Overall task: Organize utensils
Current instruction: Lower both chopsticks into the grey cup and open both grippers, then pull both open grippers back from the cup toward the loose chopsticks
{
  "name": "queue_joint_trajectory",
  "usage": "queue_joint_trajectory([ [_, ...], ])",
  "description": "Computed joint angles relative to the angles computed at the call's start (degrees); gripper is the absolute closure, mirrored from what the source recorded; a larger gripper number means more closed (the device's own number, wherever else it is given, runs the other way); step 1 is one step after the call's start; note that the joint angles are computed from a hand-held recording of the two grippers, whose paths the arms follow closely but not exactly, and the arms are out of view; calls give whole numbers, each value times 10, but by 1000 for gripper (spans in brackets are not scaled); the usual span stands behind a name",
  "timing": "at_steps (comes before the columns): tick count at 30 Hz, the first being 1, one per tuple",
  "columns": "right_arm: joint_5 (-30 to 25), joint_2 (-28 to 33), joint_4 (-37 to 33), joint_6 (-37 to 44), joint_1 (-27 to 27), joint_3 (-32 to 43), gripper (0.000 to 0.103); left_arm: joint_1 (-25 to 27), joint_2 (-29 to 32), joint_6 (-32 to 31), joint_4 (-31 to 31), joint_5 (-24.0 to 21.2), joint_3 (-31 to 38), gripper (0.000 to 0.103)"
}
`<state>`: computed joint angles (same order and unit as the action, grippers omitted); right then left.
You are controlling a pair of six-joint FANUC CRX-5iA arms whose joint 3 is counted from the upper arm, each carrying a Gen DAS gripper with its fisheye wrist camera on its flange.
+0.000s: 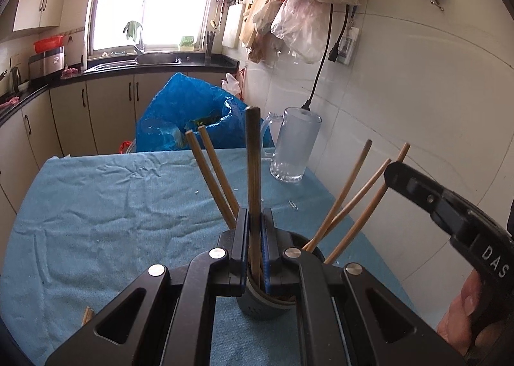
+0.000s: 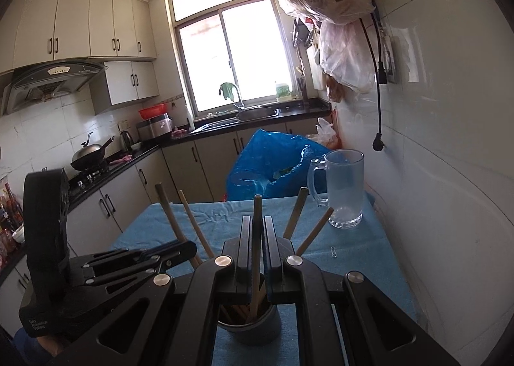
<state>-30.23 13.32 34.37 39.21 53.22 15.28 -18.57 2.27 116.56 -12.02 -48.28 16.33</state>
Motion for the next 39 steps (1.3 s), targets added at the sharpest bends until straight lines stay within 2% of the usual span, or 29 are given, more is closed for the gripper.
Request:
queue_joint_trajectory([
  [21, -15, 1, -12, 9, 3, 13, 95, 1, 0, 13, 4, -13, 2, 96],
  [24, -13, -2, -9, 7, 3, 12, 95, 4, -2, 7, 15, -16, 1, 87],
  [26, -8, -7, 11, -14, 3, 1, 95, 0, -8, 16, 2, -16, 1, 75],
  [29, -2, -15, 25, -33, 2, -9, 95, -4, -14, 17, -4, -14, -1, 74],
  [31, -1, -19, 34, -41, 1, -10, 93, -5, -19, 17, -3, -16, -3, 73],
  [34, 4, -30, 63, -69, 2, -26, 84, -8, -25, 24, -11, -20, -4, 65],
  [37, 15, -49, 110, -117, 2, -54, 74, -13, -32, 33, -24, -30, -5, 62],
  [39, 19, -64, 146, -153, 3, -76, 61, -16, -40, 42, -34, -40, -8, 58],
])
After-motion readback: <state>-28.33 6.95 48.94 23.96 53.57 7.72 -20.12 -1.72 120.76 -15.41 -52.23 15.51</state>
